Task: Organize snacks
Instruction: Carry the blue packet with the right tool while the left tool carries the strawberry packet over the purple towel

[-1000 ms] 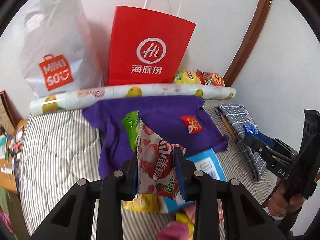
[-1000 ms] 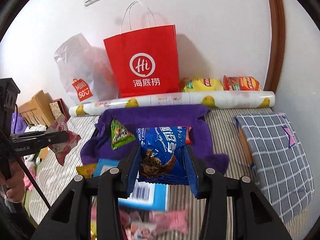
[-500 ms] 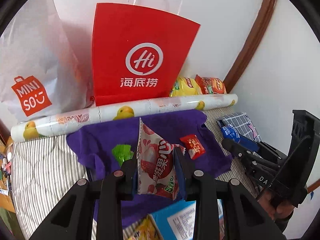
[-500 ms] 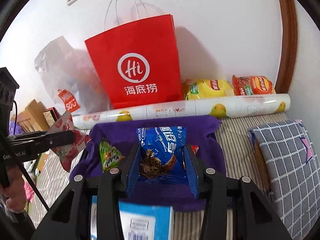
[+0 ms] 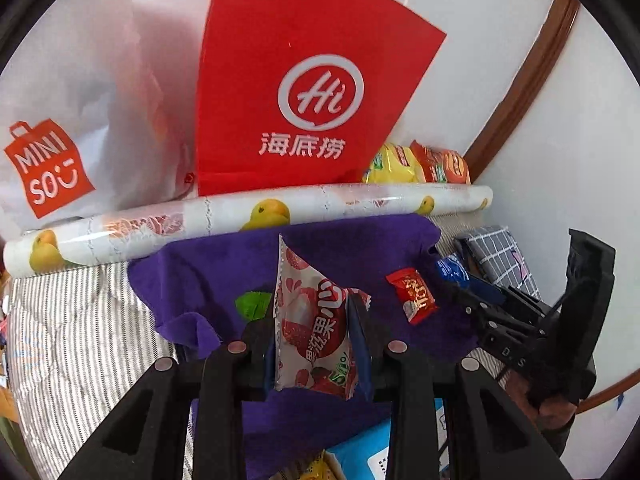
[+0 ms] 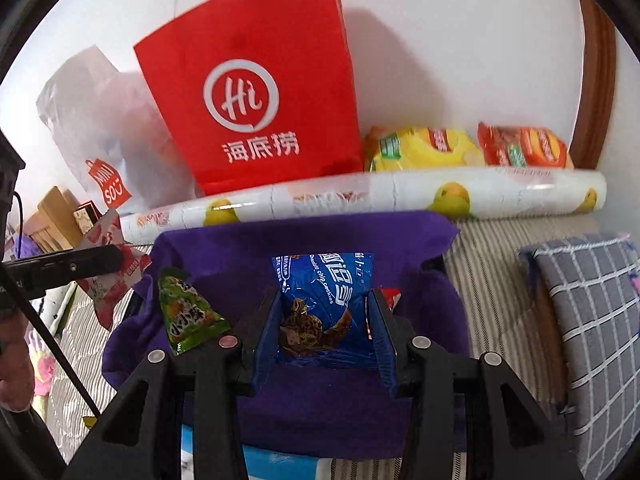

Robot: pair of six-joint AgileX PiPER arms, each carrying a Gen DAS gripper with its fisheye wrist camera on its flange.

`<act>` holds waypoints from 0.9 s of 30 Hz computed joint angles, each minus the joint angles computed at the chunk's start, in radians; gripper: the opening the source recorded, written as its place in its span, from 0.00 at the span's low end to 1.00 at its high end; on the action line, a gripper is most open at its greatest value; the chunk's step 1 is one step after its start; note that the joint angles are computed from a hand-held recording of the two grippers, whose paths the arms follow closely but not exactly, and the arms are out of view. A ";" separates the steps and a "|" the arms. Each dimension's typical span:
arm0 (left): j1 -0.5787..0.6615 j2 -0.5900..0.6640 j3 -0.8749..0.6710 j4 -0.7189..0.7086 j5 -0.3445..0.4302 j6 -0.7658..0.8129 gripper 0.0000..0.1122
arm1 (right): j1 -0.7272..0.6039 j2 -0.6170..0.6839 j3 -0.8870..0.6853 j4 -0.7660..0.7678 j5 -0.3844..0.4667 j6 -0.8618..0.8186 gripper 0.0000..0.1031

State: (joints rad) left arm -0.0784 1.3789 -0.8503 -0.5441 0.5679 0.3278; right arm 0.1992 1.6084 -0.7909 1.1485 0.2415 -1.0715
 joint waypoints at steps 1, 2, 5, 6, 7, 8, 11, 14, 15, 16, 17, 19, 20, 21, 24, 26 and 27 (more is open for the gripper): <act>-0.005 0.009 -0.001 -0.005 -0.002 0.003 0.26 | -0.004 0.010 0.003 0.041 -0.003 -0.039 0.42; -0.008 0.014 -0.002 -0.007 -0.002 0.006 0.26 | -0.008 0.017 0.006 0.067 -0.002 -0.067 0.42; -0.012 0.029 -0.004 -0.012 -0.003 0.010 0.26 | -0.025 0.039 0.010 0.135 0.023 -0.144 0.42; -0.011 0.032 -0.004 -0.013 -0.002 0.010 0.26 | -0.029 0.046 0.008 0.135 0.031 -0.145 0.42; -0.011 0.034 -0.004 -0.013 -0.002 0.009 0.26 | -0.030 0.057 0.004 0.124 0.038 -0.133 0.42; -0.009 0.036 -0.005 -0.011 0.000 0.007 0.26 | -0.031 0.064 0.000 0.108 0.039 -0.115 0.42; 0.001 0.032 -0.004 -0.017 0.006 0.011 0.26 | -0.031 0.085 -0.012 0.062 0.046 -0.059 0.42; 0.003 0.027 -0.004 -0.007 0.007 0.001 0.26 | -0.033 0.090 -0.014 0.057 0.053 -0.052 0.42; 0.003 0.028 -0.006 -0.005 0.009 -0.001 0.26 | -0.033 0.089 -0.013 0.066 0.054 -0.060 0.42; 0.001 0.031 -0.009 -0.001 0.009 -0.006 0.26 | -0.034 0.088 -0.010 0.081 0.058 -0.077 0.42; 0.001 0.031 -0.010 0.000 0.010 -0.007 0.26 | -0.033 0.087 -0.007 0.091 0.058 -0.088 0.42; 0.000 0.030 -0.010 0.007 0.012 -0.016 0.26 | -0.027 0.084 -0.003 0.091 0.053 -0.089 0.42; -0.001 0.028 -0.009 0.011 0.013 -0.019 0.26 | -0.024 0.084 -0.002 0.090 0.052 -0.089 0.42; -0.004 0.027 -0.010 0.017 0.013 -0.025 0.26 | -0.023 0.084 -0.001 0.089 0.053 -0.090 0.42; -0.009 0.030 -0.012 0.024 0.013 -0.031 0.26 | -0.015 0.085 0.002 0.080 0.047 -0.082 0.43; -0.015 0.032 -0.015 0.033 0.013 -0.038 0.26 | -0.016 0.088 0.000 0.075 0.048 -0.078 0.43; -0.018 0.033 -0.015 0.036 0.013 -0.042 0.26 | -0.017 0.090 -0.001 0.072 0.050 -0.076 0.43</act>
State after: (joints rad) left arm -0.0963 1.4122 -0.8655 -0.5080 0.5805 0.2860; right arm 0.1827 1.6979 -0.7917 1.2209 0.2916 -1.1473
